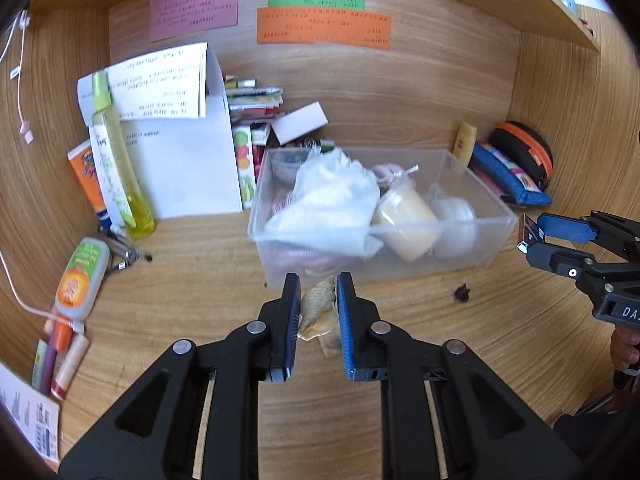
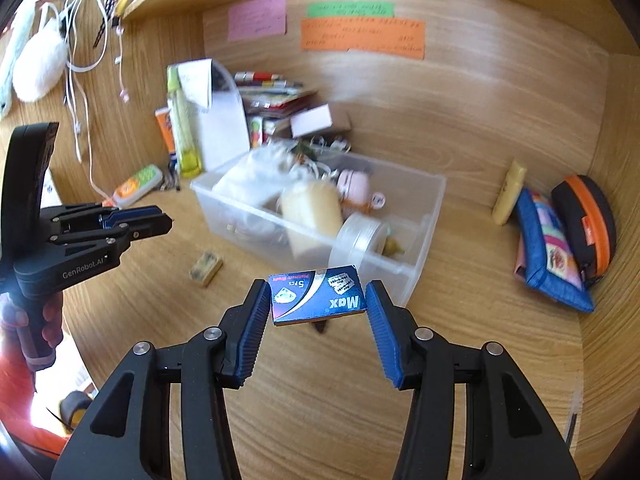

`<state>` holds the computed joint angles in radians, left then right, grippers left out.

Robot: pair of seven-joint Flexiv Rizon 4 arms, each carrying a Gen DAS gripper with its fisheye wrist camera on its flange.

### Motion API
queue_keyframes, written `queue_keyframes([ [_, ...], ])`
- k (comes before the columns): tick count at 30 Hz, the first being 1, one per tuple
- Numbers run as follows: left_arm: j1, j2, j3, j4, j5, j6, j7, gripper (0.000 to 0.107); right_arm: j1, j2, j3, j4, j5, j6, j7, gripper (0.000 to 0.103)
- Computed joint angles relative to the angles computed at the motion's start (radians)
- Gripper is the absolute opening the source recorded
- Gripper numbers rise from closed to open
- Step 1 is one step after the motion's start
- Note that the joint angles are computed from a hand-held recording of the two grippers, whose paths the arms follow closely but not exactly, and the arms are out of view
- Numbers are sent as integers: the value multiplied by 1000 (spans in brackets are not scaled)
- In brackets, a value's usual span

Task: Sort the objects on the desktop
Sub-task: 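Carry the Max card and beige scrap over the clear box with both tools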

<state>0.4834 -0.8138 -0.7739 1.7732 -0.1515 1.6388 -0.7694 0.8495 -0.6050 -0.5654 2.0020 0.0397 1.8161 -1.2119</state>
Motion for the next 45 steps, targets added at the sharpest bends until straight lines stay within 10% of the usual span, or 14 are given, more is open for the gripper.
queue_keyframes([
  [19,-80,-69,-28,-175,-95,-121,171,17,-159,-59,98,-167,-59,-42,38,46],
  [33,-257,-96,134,-325,-255,-267,275,17,-356,-123,280,-313,-218,-115,106,46],
  [45,-333,-84,240,-354,-396,-318,333,18,-333,-159,235,-344,-296,-156,159,47],
])
